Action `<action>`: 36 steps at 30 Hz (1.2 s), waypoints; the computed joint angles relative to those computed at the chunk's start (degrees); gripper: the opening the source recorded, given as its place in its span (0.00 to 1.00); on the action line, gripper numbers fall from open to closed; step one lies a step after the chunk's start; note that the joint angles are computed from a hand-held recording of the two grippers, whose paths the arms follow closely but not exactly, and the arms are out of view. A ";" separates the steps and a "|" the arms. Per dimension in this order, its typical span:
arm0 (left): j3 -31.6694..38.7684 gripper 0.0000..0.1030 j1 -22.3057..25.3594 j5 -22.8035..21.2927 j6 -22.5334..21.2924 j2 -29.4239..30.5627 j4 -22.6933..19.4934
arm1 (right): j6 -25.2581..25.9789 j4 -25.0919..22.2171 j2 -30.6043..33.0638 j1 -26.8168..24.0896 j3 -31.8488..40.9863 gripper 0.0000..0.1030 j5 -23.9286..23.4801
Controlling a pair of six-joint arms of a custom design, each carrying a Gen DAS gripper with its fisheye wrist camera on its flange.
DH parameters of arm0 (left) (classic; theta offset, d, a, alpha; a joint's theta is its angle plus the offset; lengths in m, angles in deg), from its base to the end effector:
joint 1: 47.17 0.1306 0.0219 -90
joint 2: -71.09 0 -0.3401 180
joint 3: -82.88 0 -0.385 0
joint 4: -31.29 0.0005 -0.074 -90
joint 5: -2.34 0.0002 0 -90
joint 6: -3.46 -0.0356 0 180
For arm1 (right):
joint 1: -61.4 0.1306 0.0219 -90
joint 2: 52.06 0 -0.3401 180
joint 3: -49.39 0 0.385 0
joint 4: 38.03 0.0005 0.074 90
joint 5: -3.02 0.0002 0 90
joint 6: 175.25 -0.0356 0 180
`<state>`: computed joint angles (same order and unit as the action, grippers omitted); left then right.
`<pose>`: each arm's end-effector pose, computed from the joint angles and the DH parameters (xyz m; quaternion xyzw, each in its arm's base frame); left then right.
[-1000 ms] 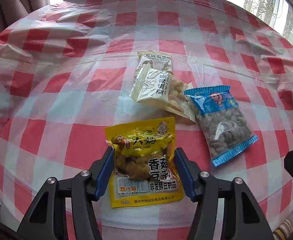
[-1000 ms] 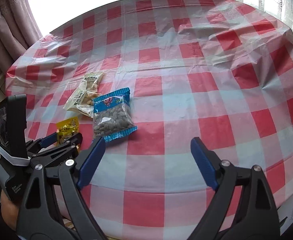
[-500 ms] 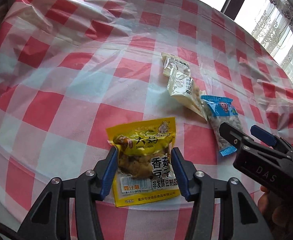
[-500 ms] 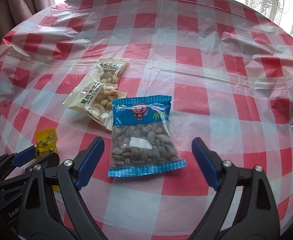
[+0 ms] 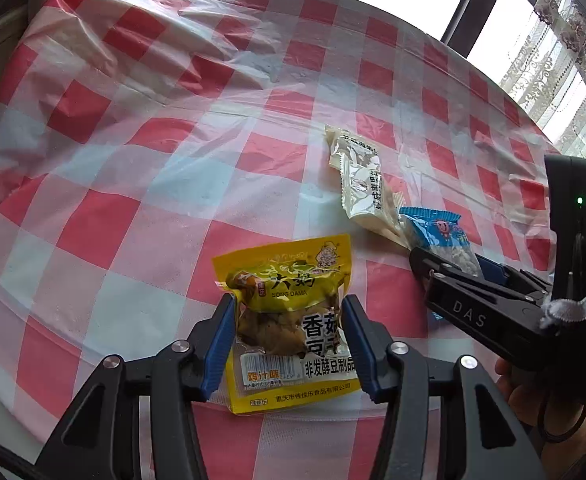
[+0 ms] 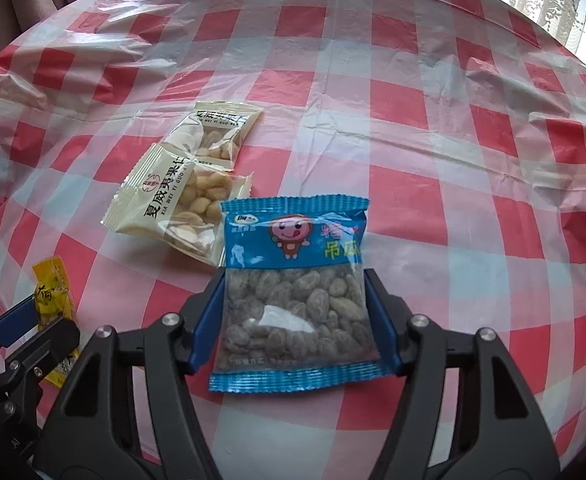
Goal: Organize snacks
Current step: 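Grasp the yellow tofu packet with the left tool while the right grasps the blue-banded nut bag, then carry both packets to the white box and open both tools to drop them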
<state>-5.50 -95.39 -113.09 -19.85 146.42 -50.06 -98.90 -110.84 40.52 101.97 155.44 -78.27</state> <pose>0.2442 -0.2511 0.4713 -0.1998 0.9325 -0.0619 0.2945 0.3587 0.2993 0.4660 -0.2043 0.9399 0.0549 0.2680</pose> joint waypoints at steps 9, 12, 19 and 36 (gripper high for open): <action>1.38 0.51 -1.27 -1.47 -1.00 0.88 -0.14 | -1.27 -0.83 -3.74 -0.66 -2.62 0.60 -2.59; 2.84 0.51 -2.11 -1.79 -1.57 1.77 -0.35 | -1.62 -1.30 -6.15 -0.93 -3.92 0.60 -2.78; 7.51 0.51 -5.48 -1.19 -3.01 5.23 -0.36 | -2.72 -2.69 -13.11 -2.47 -7.53 0.60 -3.20; 29.57 0.51 -15.44 2.77 -11.06 22.84 -1.43 | -1.48 -8.53 -33.34 -20.67 -17.32 0.60 -9.92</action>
<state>24.06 -110.83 -110.32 -30.91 169.26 -51.49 -100.38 -119.37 7.18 81.31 138.12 -88.18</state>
